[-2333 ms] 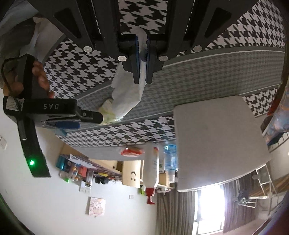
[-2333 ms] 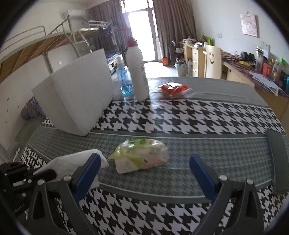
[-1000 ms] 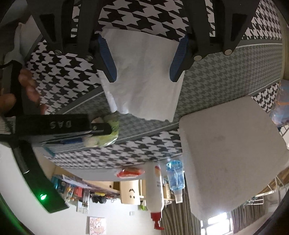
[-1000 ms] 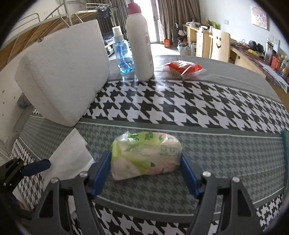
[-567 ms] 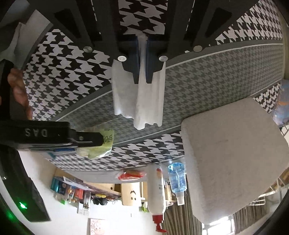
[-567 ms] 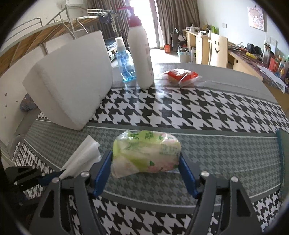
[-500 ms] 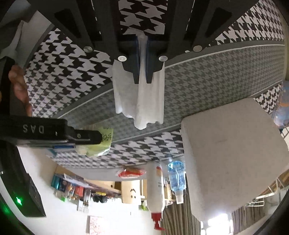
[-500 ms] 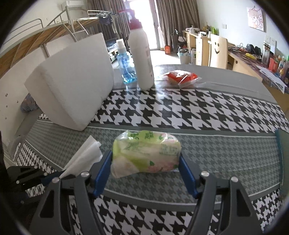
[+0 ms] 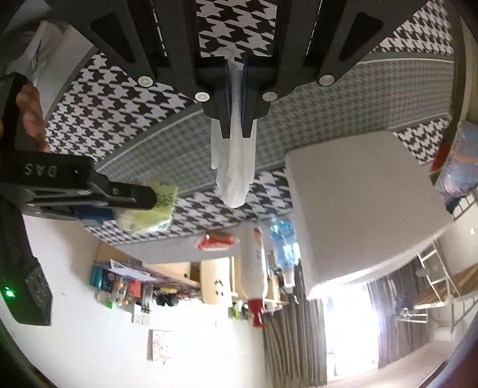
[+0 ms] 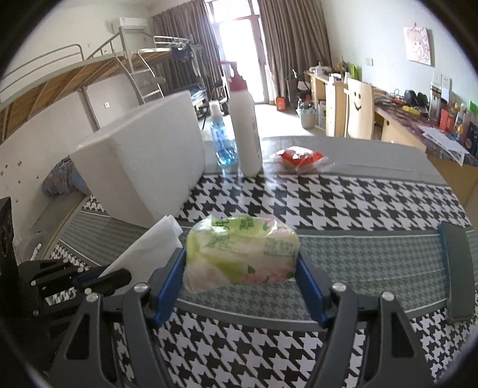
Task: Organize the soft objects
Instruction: 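Carry the tissue and packet with both tools over the white foam box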
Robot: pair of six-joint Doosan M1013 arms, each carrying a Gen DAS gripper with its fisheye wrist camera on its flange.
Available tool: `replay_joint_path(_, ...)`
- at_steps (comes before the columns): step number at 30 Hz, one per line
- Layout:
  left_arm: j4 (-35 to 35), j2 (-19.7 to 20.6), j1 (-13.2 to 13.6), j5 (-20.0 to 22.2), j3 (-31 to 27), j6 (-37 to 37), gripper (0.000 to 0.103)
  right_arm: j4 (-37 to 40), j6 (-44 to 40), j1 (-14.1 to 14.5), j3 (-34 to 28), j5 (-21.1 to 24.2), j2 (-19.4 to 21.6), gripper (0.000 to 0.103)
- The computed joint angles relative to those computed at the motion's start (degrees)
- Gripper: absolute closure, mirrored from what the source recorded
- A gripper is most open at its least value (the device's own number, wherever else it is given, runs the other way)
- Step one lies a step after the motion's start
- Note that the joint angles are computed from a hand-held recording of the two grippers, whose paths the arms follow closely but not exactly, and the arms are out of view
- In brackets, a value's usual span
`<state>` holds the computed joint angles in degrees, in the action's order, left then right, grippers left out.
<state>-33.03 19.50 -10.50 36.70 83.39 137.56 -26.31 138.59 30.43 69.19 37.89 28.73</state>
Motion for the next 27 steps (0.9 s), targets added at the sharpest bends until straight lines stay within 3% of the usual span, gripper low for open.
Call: replay_joint_path(27, -8.6, -0.6, 1.1, -1.6, -4.2, 5.6, 0.097, -10.4, 6.4, 1.7, -1.8, -2.2, -1.1, 0.028)
